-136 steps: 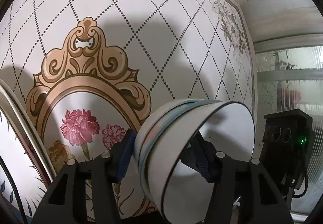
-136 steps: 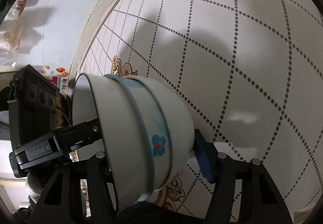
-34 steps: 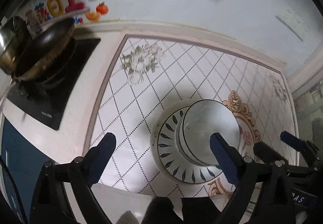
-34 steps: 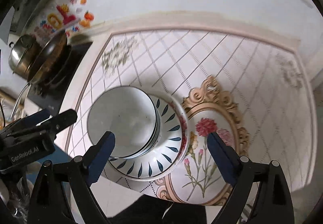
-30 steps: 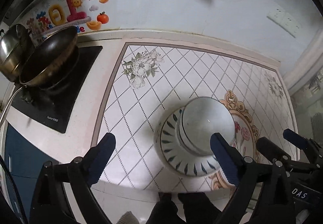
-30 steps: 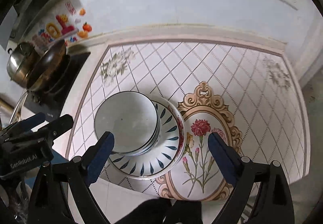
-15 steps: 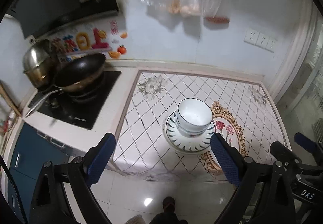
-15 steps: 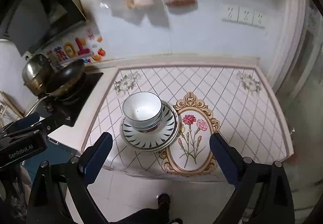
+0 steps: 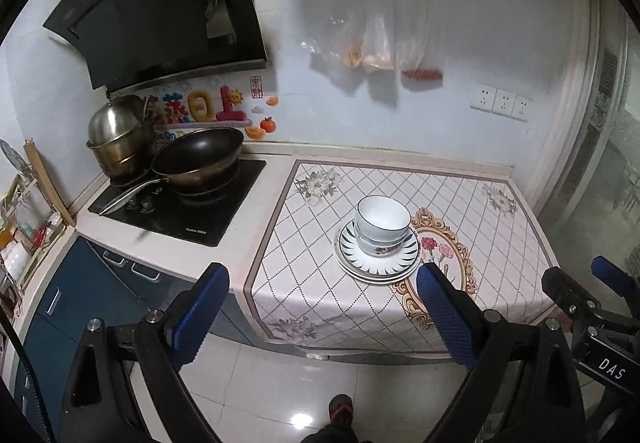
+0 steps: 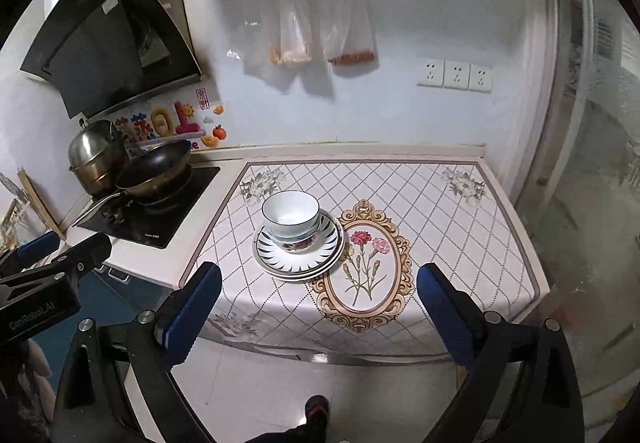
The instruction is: Organize plates and bowls
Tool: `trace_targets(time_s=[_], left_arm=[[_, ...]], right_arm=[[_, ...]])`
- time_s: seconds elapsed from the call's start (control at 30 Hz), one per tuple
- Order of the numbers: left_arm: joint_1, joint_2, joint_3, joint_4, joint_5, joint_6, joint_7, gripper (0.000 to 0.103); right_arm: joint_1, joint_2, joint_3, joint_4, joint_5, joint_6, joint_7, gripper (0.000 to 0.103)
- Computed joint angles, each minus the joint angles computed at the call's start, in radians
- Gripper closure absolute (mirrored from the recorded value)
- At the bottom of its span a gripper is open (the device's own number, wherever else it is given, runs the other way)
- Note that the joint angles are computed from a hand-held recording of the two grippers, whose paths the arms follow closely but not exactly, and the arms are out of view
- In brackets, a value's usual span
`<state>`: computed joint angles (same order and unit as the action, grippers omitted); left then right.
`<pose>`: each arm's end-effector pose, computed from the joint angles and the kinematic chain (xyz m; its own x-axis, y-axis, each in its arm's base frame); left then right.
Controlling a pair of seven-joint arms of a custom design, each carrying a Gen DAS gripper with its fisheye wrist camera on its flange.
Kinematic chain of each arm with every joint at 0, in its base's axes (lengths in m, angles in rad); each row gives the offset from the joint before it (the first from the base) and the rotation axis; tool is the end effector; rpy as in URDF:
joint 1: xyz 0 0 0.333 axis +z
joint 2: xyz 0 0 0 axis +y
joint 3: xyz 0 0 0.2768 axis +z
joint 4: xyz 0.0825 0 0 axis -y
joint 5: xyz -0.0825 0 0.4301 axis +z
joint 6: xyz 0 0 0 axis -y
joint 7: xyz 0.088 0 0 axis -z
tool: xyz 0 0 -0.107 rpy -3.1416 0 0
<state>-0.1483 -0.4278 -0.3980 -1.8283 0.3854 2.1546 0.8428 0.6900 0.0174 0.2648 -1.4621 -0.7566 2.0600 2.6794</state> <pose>0.4275 -0.2995 0.7403 0.0584 -0.9983 0.0012 -0.6279 -0.0376 -0.7774 0.4002 0.4994 0.7031 0.0454 -0.9961 -0.0751 -0.6026 0.0326 -0.7974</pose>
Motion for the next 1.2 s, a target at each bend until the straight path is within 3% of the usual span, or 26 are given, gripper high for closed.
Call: trace_targets(time_s=[0.33,1.2], left_arm=[[0.007,-0.062,-0.009,-0.057,-0.008,0.015,-0.012,0.007],[0.006,-0.072,-0.025,-0.069,-0.004,0.011,-0.034,0.007]], right_arm=[[-0.002,-0.036,0.018,-0.025,-0.032,-0.007,0.032,0.003],[-0.021,-0.057,0.024,-0.059,-0.009,0.007,0.027,0.002]])
